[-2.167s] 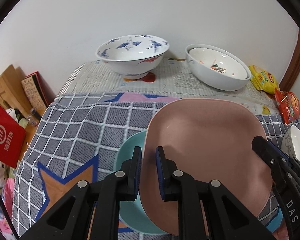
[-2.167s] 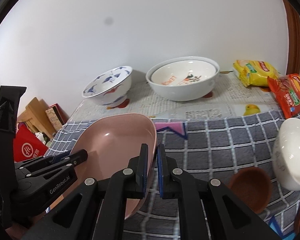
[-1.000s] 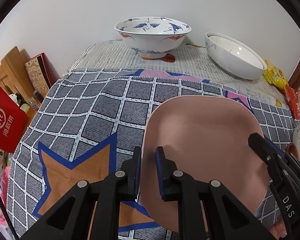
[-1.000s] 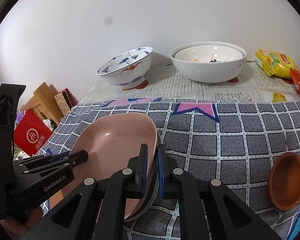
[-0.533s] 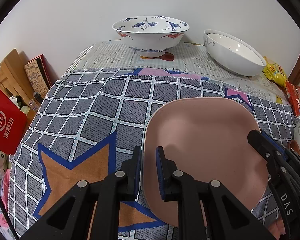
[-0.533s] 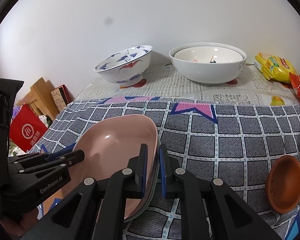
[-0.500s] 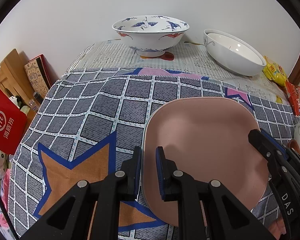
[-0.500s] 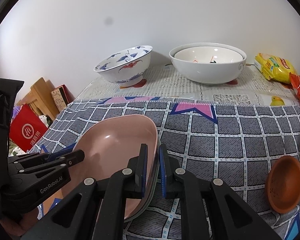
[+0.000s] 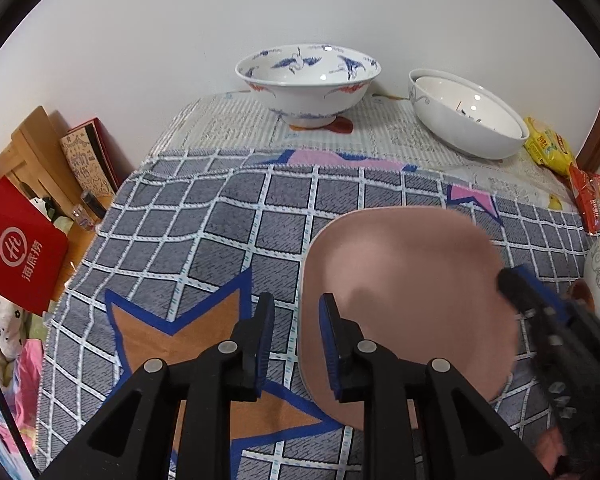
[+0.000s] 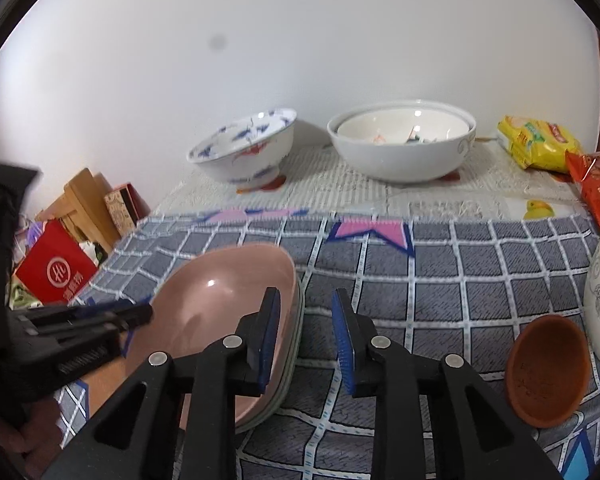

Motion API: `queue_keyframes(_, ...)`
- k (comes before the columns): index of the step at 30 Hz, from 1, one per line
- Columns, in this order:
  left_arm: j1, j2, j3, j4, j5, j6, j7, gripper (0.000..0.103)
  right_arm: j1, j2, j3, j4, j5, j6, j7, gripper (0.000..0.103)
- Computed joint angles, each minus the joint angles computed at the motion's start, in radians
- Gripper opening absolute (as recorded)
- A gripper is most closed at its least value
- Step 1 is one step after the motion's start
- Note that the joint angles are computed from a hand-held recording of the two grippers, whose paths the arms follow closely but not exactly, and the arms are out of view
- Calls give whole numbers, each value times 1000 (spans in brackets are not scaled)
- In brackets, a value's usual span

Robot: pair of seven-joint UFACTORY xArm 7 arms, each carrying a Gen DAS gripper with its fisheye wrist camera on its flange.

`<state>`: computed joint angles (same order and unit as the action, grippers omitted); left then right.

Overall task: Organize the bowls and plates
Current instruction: 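Lower the pink plate onto the stack and open both grippers, then move the right gripper to a brown clay bowl while the left gripper approaches another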

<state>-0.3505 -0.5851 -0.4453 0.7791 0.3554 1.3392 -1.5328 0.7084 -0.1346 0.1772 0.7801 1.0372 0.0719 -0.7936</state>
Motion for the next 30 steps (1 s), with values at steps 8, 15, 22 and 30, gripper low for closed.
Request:
queue_keyframes(8,-11,8,-20,42,5,52,7,27,19,-5,-5,-18,-39,0,8,14)
queue_keyframes(15,-19,77,-40,118,44,44,20,27,-26,-185,-48,-111,-125,39,106,26)
queue_keyframes(22,-39,243,-38,224,126,-63,-13,28,-278,-465,1,-278,-386,12,271,59)
queue_keyframes(30,-126,487,9,395,220,-145,-24,37,-530,-665,-44,-439,-587,86,351,60)
